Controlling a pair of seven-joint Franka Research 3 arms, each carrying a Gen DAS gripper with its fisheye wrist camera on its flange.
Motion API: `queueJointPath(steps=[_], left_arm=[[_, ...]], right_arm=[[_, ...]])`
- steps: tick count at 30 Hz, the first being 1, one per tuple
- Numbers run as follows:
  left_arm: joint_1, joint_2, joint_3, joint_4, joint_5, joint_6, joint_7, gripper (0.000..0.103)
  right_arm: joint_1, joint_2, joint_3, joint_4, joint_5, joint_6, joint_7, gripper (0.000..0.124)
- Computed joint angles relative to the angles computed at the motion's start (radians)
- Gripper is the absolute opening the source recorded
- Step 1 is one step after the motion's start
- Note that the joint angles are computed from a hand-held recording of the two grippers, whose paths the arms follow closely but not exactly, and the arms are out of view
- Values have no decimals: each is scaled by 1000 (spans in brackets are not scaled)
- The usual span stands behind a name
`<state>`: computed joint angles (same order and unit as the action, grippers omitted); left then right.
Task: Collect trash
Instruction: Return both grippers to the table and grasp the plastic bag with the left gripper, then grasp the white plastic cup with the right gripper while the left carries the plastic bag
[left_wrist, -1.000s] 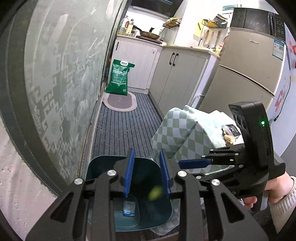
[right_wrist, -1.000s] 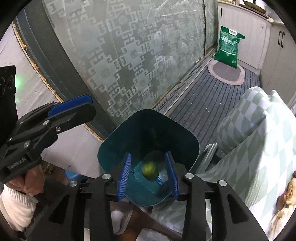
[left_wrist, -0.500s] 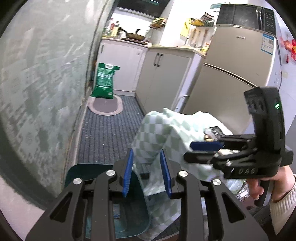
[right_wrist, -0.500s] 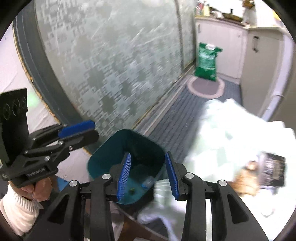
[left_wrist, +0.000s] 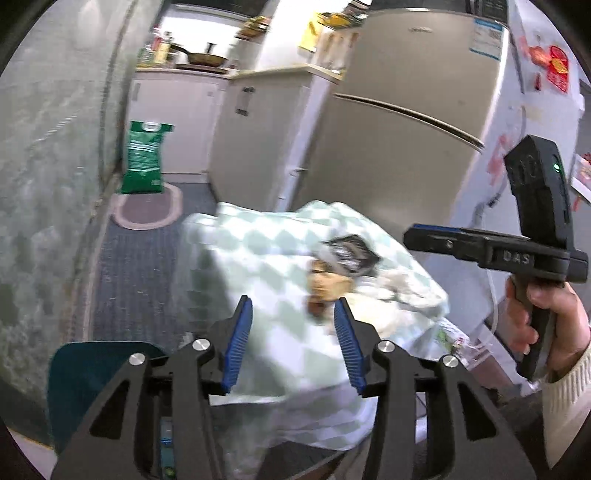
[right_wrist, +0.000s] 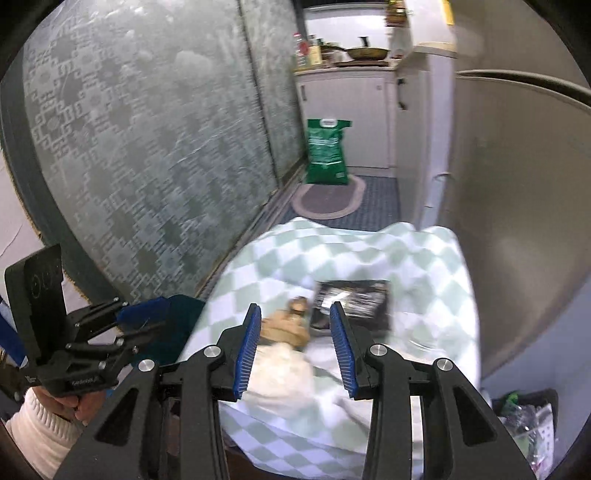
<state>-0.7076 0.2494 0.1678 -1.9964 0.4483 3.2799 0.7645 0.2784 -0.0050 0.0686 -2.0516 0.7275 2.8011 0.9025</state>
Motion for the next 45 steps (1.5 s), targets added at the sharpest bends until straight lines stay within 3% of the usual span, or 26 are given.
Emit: queueJointPath(steps=[4, 8, 10, 15, 19, 21, 24, 32, 37, 41, 45], left_arm=[[131, 53, -183, 76, -5, -57, 60, 48], [165, 101, -252, 147, 6, -145, 68, 48], [135, 118, -227, 177, 37, -188, 20, 48], [143, 140, -239, 216, 98, -235, -50, 43], [141, 150, -239, 238, 149, -251, -103, 26], [134, 149, -230, 242, 182, -254, -131, 13], [139, 152, -235, 248, 206, -253, -157, 5], [99, 134, -174, 250, 346, -230, -296, 3], [46, 118, -88, 253, 526, -190, -498, 3], [-1, 98, -5, 260, 722, -157, -731, 3], [5, 87, 3, 268, 837, -149, -861, 3]], right_arm=[[-13, -25, -15, -29, 29, 5, -24, 40], [-24, -47, -33, -55, 51, 4, -46, 40], [-29, -57, -40, -67, 63, 3, -58, 40], [-37, -78, -53, -90, 80, 3, -77, 40], [-42, -88, -62, -103, 89, -2, -93, 40], [-45, -90, -63, -106, 75, -3, -86, 40], [-54, -86, -64, -110, 38, -12, -57, 40], [-59, -74, -62, -114, 28, -15, -52, 47], [-48, -65, -52, -106, 35, -9, -68, 48], [-31, -49, -41, -86, 62, -20, -115, 48], [-12, -16, -19, -52, 56, -44, -153, 48]])
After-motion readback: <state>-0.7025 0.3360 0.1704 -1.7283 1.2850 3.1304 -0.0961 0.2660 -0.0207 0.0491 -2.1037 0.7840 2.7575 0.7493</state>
